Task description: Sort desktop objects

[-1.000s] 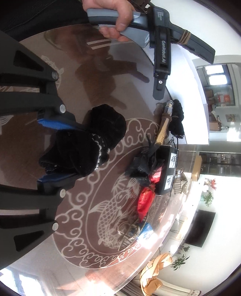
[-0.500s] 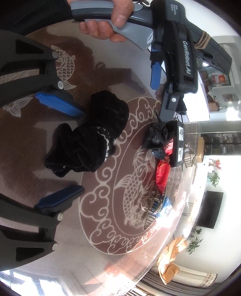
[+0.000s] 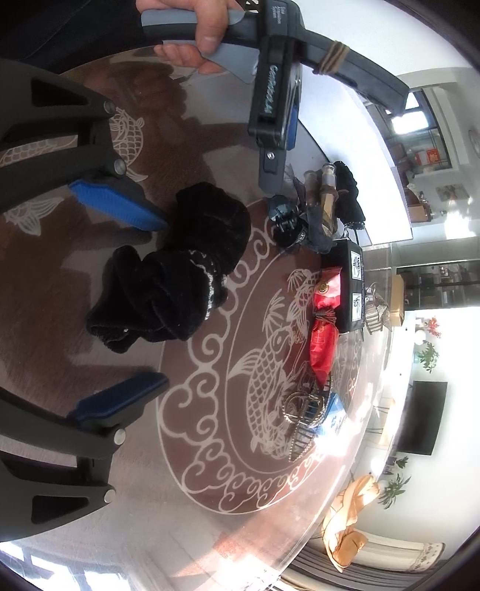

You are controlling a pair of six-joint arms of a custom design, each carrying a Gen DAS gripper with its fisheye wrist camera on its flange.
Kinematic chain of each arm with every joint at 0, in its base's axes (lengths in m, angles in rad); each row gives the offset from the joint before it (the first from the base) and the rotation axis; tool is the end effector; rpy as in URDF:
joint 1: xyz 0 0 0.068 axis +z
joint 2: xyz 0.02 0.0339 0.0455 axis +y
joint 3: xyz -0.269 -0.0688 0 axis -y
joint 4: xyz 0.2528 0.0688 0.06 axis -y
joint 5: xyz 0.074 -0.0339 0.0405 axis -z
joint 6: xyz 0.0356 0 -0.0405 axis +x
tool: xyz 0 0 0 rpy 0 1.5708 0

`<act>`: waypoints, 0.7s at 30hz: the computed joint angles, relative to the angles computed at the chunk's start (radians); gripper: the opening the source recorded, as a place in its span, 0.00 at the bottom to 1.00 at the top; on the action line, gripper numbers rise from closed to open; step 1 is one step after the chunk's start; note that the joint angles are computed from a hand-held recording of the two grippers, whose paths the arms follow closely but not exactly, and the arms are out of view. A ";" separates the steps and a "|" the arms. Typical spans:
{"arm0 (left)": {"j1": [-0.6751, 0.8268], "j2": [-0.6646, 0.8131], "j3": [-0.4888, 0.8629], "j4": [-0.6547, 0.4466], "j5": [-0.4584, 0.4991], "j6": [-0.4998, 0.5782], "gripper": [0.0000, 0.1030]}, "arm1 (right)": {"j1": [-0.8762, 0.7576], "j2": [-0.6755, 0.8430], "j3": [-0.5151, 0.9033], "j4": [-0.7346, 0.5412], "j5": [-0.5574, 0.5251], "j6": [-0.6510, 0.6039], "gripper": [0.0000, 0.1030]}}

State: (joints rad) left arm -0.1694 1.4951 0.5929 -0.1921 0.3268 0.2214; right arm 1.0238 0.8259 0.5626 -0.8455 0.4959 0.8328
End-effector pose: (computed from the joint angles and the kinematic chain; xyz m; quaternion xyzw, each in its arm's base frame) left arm 0.2473 -0.0539 0.1248 0.2238 0.9331 -0.1520 0.2369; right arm 0.0895 0.1144 0.2091 -0.0341 0.9447 0.0345 0.3243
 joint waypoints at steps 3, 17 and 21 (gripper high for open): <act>0.030 0.005 0.025 -0.062 0.087 0.014 1.00 | -0.001 0.009 0.000 0.013 -0.011 -0.014 0.84; -0.403 0.213 0.234 0.014 -0.336 -0.239 0.97 | 0.002 0.019 -0.002 0.010 -0.007 -0.010 0.89; -0.327 0.092 0.115 0.068 -0.250 -0.106 0.65 | -0.013 0.008 -0.010 0.029 -0.033 -0.035 0.96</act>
State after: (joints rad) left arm -0.4966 1.5874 0.7081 -0.1237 0.0767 0.1152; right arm 1.0106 0.8339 0.5523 -0.8168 0.4627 0.7974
